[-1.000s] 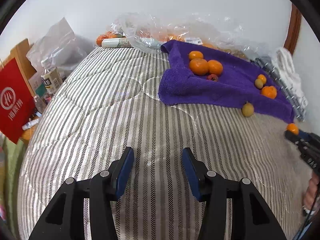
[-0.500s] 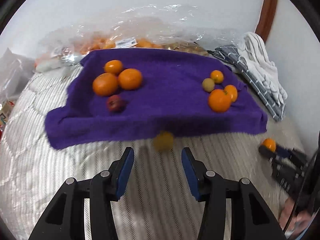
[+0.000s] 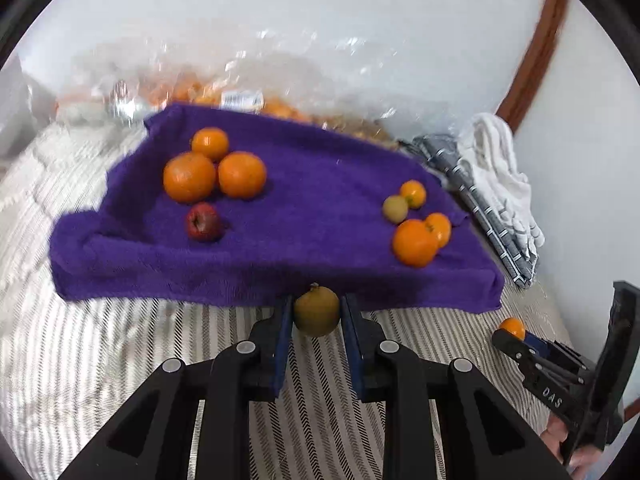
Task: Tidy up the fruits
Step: 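Carry the small orange and yellow-green fruit onto the purple towel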
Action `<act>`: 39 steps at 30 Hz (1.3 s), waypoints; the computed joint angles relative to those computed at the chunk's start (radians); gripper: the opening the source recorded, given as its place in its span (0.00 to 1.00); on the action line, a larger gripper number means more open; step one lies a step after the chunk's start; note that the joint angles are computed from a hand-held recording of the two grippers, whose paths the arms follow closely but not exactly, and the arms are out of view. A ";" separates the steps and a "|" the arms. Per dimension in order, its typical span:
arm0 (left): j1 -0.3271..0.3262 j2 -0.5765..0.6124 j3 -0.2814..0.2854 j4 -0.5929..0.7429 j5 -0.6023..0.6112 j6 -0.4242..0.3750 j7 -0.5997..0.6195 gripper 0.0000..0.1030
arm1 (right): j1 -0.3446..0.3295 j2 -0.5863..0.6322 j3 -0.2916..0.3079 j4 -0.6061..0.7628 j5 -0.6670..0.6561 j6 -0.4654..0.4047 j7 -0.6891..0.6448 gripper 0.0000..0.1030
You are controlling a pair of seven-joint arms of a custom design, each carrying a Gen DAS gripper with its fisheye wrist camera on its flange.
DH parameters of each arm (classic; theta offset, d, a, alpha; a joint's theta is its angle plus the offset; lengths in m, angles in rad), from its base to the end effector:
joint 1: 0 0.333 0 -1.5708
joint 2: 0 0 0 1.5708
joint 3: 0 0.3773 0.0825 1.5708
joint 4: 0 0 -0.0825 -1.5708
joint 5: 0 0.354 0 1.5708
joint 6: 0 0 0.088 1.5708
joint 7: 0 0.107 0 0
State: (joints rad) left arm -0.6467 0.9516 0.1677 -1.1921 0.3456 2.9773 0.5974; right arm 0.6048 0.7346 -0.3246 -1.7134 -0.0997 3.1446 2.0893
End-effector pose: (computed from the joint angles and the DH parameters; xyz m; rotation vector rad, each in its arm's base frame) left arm 0.6971 -0.4574 0.3542 -1.8690 1.7839 -1.1030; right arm 0.6896 0.2686 0.3302 -1.7797 1.7390 -0.6103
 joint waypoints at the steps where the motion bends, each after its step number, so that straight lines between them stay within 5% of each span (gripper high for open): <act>1: -0.020 -0.003 0.032 -0.009 0.007 0.017 -0.024 0.23 | 0.006 0.000 -0.009 -0.003 0.004 0.003 0.007 0.31; 4: -0.040 -0.009 0.068 -0.026 0.013 0.061 -0.051 0.23 | 0.025 0.001 -0.031 -0.011 0.008 0.013 0.020 0.31; 9: -0.163 -0.013 0.279 -0.079 0.020 0.115 -0.176 0.23 | 0.061 0.002 -0.076 -0.025 0.018 0.028 0.029 0.31; 13: -0.224 -0.014 0.385 -0.119 0.002 0.164 -0.237 0.23 | 0.079 0.000 -0.093 -0.036 0.016 0.047 0.023 0.31; 19: -0.375 0.035 0.624 -0.170 -0.081 0.179 -0.293 0.23 | 0.052 -0.014 -0.056 -0.068 0.069 0.105 -0.019 0.31; 27: -0.388 0.029 0.647 -0.186 -0.085 0.134 -0.328 0.23 | 0.040 -0.012 -0.028 -0.055 0.104 0.098 -0.082 0.31; 33: -0.382 0.017 0.641 -0.209 -0.078 0.117 -0.375 0.23 | 0.092 -0.014 -0.089 -0.099 0.182 0.162 -0.075 0.31; 36: -0.343 0.001 0.580 -0.185 -0.051 0.063 -0.375 0.23 | 0.029 -0.032 -0.012 -0.121 0.206 0.215 -0.105 0.31; 39: -0.358 0.007 0.599 -0.173 -0.011 0.006 -0.412 0.23 | 0.001 -0.040 0.024 -0.139 0.251 0.257 -0.124 0.31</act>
State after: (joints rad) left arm -1.0044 0.9591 0.7665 -1.3647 0.3348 2.9834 0.1858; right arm 0.6054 0.6946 -0.3009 -1.8529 0.1513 3.4016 1.9652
